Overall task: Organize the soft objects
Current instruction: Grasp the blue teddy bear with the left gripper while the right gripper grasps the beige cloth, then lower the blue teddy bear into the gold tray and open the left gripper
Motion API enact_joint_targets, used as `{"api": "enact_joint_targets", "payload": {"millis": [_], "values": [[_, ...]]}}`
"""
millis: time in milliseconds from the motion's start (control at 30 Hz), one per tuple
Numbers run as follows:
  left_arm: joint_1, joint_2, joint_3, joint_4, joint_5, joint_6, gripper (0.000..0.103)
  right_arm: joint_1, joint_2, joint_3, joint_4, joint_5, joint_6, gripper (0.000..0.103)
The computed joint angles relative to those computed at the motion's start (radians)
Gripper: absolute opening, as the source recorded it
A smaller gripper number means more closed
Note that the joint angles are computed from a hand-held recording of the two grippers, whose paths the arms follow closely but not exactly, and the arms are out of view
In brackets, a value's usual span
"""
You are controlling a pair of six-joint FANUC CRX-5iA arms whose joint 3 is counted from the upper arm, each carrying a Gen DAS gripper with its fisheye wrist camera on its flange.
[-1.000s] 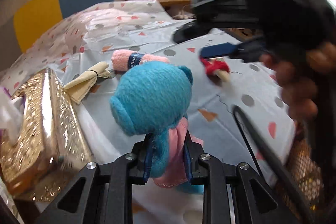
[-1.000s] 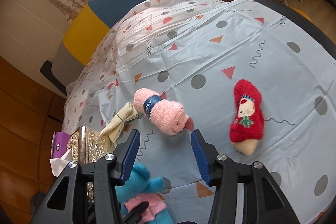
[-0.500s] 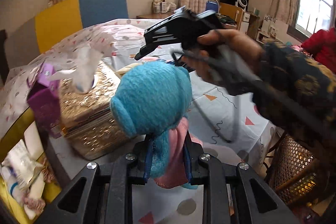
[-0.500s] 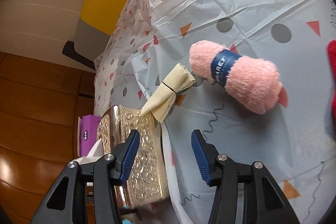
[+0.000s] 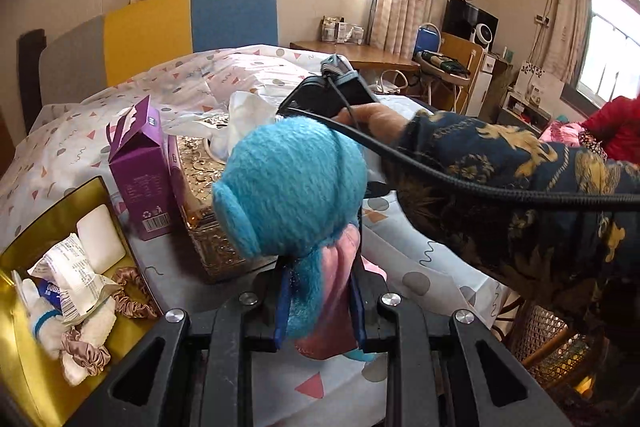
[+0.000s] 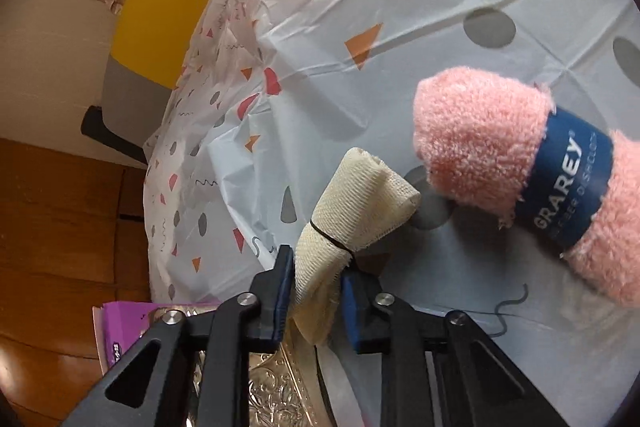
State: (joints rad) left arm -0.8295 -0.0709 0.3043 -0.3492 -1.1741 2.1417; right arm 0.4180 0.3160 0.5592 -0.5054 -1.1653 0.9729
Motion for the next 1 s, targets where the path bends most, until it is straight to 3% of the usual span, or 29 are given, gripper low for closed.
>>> {"api": "enact_joint_targets", "payload": {"millis": [200,400,633,833,900,1000], "values": [[0.028,0.007,0.005,0.054,0.04,-0.036,0.025,0.026,-0.054,0.014,0.174,-0.106,0.158,0.016],[0.083,0.076,0.085,0.128,0.083,-0.091,0.024,0.008,-0.126,-0.038,0.219,-0.244,0.314,0.016],[0.159,0.241,0.32,0.159,0.055,-0.102,0.024,0.049,-0.201,-0.193,0.299,-0.21,0.316,0.016],[0.259,0.357,0.544,0.136,-0.048,-0.047,0.024,0.066,-0.211,-0.224,0.3,-0.187,0.352,0.016],[0.284,0.341,0.55,0.086,-0.07,-0.017,0.024,0.055,-0.21,-0.225,0.276,-0.182,0.367,0.016],[0.33,0.257,0.465,0.036,-0.07,0.031,0.024,0.047,-0.208,-0.224,0.265,-0.183,0.38,0.016]]}}
